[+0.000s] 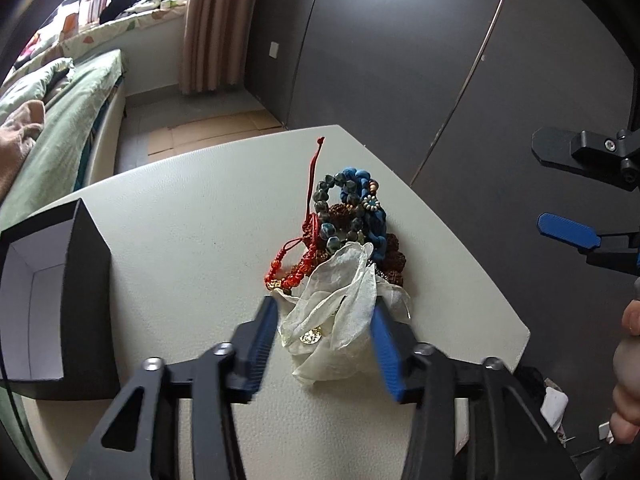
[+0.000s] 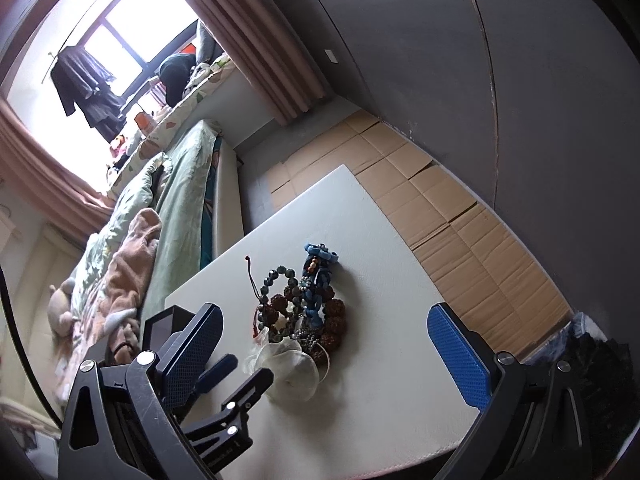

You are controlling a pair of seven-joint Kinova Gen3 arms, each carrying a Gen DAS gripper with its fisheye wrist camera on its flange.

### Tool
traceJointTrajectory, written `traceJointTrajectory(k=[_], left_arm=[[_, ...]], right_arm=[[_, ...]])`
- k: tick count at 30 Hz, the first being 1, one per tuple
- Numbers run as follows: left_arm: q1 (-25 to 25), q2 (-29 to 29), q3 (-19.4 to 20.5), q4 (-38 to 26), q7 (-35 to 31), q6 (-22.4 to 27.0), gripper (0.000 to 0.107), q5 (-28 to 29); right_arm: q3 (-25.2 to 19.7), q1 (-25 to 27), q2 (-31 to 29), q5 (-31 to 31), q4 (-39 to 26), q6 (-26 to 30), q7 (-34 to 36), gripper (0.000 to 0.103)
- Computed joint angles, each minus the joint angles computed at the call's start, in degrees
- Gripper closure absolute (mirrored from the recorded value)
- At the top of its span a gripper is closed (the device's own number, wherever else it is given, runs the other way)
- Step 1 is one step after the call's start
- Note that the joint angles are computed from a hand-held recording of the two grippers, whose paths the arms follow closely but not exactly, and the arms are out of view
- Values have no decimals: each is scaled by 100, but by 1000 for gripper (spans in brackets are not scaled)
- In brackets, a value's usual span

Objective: Organize jewelry
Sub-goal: 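Grasp the white cloth pouch with the left tool while the right tool grasps the blue beaded ornament, then release the pouch into the black box with the left tool while the right tool drops the blue ornament in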

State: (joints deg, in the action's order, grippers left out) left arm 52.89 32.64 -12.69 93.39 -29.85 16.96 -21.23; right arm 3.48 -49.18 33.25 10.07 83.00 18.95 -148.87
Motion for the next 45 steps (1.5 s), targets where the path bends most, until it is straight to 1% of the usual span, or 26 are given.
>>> traceJointTrajectory(k=[1,2,3,4,6,7,9,12,13,15,16,17,18,19,21,22,24,28,30,32,34,35,38,42,45], left_arm=[[-117,-8,124,-4,-85,21,101,57],[-151,-38,142,50,-101,-51,102,91],[-95,-108,53,170,-24,-216,103,52],[-3,-152,-75,254,13,-362,106,44],[68,-253,-201,379,-39,-613,106,76],[106,-309,-269,453,-86,-724,106,114],[292,-391,-535,578,-138,-872,107,209],[312,-508,-670,726,-292,-1082,107,431],[335,-537,-742,763,-338,-1148,107,502],[520,-605,-1042,895,-400,-1295,107,631],[546,-624,-1113,924,-455,-1329,107,700],[558,-660,-1173,977,-508,-1372,107,774],[545,-693,-1210,1038,-563,-1428,107,854],[512,-721,-1208,1067,-624,-1452,107,932],[469,-776,-1254,1154,-741,-1520,107,1088],[490,-793,-1305,1179,-795,-1537,107,1166],[509,-819,-1405,1248,-916,-1613,107,1313],[376,-876,-1364,1307,-1180,-1715,107,1600],[409,-917,-1426,1388,-1300,-1800,107,1757],[475,-944,-1509,1420,-1430,-1829,107,1907],[535,-949,-1584,1436,-1565,-1835,107,2052],[547,-948,-1601,1437,-1632,-1825,107,2124],[551,-948,-1607,1447,-1825,-1806,107,2343],[528,-959,-1594,1446,-2094,-1774,107,2621],[600,-958,-1659,1436,-2250,-1725,107,2802]], right_arm=[[-62,59,38,-29,-50,14,33,0],[-134,133,71,-67,-97,23,82,0],[-193,186,110,-108,-149,30,123,2],[-245,227,150,-148,-200,39,164,4],[-390,341,238,-257,-318,66,283,14],[-478,410,284,-321,-378,77,362,17],[-683,567,387,-470,-509,90,567,28],[-986,759,558,-696,-731,112,951,38],[-1049,799,613,-767,-815,140,1066,40],[-1170,860,732,-921,-981,185,1269,43],[-1225,898,785,-1001,-1042,186,1366,44],[-1287,921,868,-1083,-1157,221,1460,47],[-1334,939,948,-1158,-1277,284,1552,53],[-1390,967,1036,-1233,-1411,365,1652,54],[-1496,1014,1215,-1390,-1675,515,1844,61],[-1528,1028,1299,-1466,-1801,600,1923,63],[-1511,1002,1464,-1591,-2080,809,2008,66],[-1296,845,1732,-1693,-2586,1236,1948,71],[-1175,799,1702,-1702,-2530,1156,1832,72],[-839,605,1597,-1552,-2427,1073,1551,72],[-336,281,1534,-1214,-2458,1271,1114,72],[-185,176,1550,-1043,-2549,1452,927,72],[-179,201,1665,-787,-2814,1893,700,72],[-466,426,1878,-723,-3178,2299,777,72],[-478,414,2079,-669,-3551,2677,779,72]])
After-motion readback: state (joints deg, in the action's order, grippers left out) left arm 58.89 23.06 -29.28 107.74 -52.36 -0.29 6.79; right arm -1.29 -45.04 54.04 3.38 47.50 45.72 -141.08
